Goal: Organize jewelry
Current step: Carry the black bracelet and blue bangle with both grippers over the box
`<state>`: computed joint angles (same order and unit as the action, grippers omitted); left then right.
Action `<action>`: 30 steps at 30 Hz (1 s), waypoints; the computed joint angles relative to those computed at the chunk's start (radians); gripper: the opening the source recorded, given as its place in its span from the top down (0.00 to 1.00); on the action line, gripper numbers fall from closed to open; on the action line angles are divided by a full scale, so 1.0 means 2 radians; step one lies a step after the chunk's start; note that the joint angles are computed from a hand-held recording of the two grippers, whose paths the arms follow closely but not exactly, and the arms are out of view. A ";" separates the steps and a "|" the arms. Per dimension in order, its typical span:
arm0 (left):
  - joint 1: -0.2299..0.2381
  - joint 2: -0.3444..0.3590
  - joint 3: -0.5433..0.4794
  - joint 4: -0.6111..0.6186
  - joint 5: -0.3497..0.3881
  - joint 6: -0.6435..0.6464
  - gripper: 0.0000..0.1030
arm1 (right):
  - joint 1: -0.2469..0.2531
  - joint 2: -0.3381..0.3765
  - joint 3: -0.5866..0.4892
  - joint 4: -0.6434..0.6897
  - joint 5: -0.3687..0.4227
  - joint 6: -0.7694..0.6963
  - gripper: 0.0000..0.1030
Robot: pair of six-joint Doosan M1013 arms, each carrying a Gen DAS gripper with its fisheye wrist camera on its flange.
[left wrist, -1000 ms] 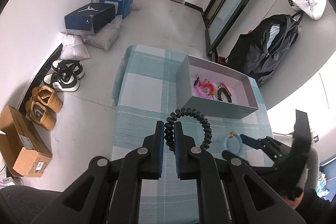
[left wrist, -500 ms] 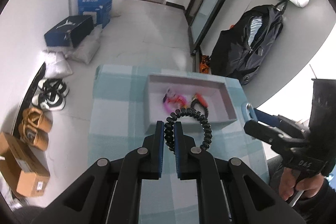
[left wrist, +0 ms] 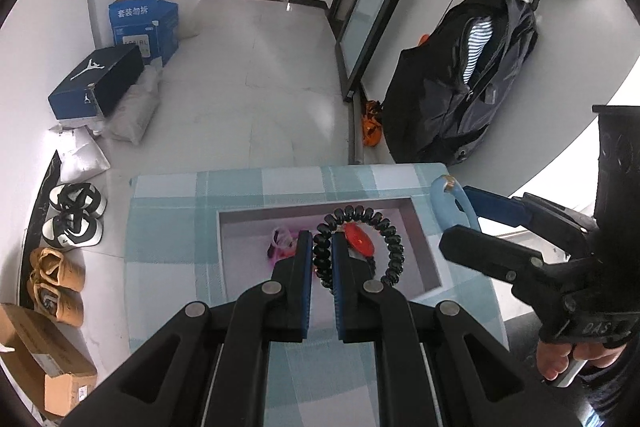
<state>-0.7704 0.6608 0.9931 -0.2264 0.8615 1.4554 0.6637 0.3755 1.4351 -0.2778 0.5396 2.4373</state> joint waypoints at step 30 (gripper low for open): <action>0.007 0.048 -0.059 -0.030 0.069 -0.016 0.76 | -0.029 0.029 0.001 0.131 0.004 -0.081 0.39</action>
